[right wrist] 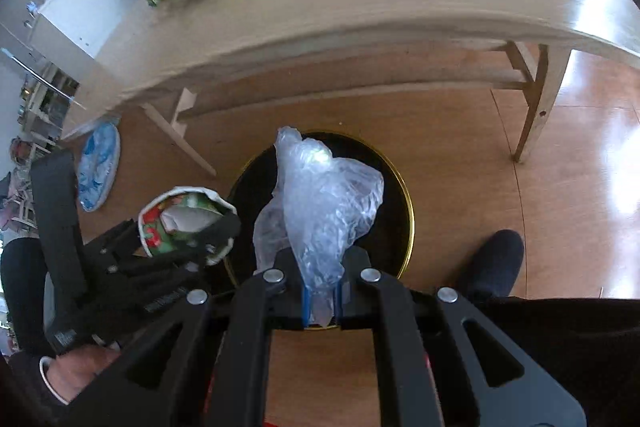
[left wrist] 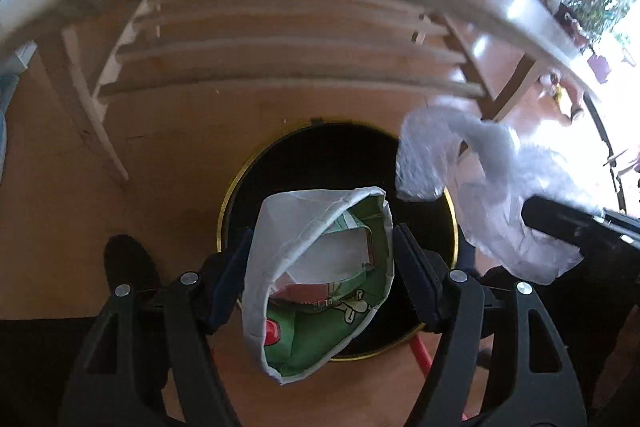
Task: Collect trash
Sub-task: 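Carry both items down over the black bin and open both tools to drop them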
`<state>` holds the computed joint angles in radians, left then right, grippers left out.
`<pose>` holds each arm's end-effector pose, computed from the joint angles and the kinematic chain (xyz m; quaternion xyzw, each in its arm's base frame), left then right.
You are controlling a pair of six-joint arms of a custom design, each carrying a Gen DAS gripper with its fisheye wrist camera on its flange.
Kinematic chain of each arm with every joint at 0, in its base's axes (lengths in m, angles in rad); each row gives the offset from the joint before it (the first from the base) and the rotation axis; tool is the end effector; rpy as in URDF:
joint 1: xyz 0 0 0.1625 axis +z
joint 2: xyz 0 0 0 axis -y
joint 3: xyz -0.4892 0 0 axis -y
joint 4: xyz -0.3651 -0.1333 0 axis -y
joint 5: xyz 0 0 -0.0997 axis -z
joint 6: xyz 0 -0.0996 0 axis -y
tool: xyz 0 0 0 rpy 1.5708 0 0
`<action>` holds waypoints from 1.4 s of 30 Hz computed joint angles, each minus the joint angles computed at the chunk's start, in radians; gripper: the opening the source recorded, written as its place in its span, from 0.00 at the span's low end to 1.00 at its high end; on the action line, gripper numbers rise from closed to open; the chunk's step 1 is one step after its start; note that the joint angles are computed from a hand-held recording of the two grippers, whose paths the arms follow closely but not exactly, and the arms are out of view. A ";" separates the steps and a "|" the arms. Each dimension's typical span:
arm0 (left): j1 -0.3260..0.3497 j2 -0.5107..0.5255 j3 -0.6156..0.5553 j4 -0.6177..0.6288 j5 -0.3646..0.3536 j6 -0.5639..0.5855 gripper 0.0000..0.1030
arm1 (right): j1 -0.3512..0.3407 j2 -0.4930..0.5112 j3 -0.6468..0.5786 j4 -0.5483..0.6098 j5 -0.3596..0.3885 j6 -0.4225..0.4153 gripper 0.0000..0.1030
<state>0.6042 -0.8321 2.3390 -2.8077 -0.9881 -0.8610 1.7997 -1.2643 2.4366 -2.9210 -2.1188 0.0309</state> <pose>-0.2442 -0.3972 0.0531 0.0887 0.9458 -0.1466 0.2759 0.1706 -0.3735 0.2264 0.0709 -0.9566 0.1197 0.2562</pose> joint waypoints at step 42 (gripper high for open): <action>0.009 0.052 0.018 -0.055 -0.027 0.013 0.89 | -0.011 0.047 -0.013 -0.061 0.001 0.029 0.69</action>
<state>0.6135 -0.7798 2.3575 -2.8622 -1.0149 -0.8484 1.7882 -1.2173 2.4241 -2.9818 -2.1179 0.0601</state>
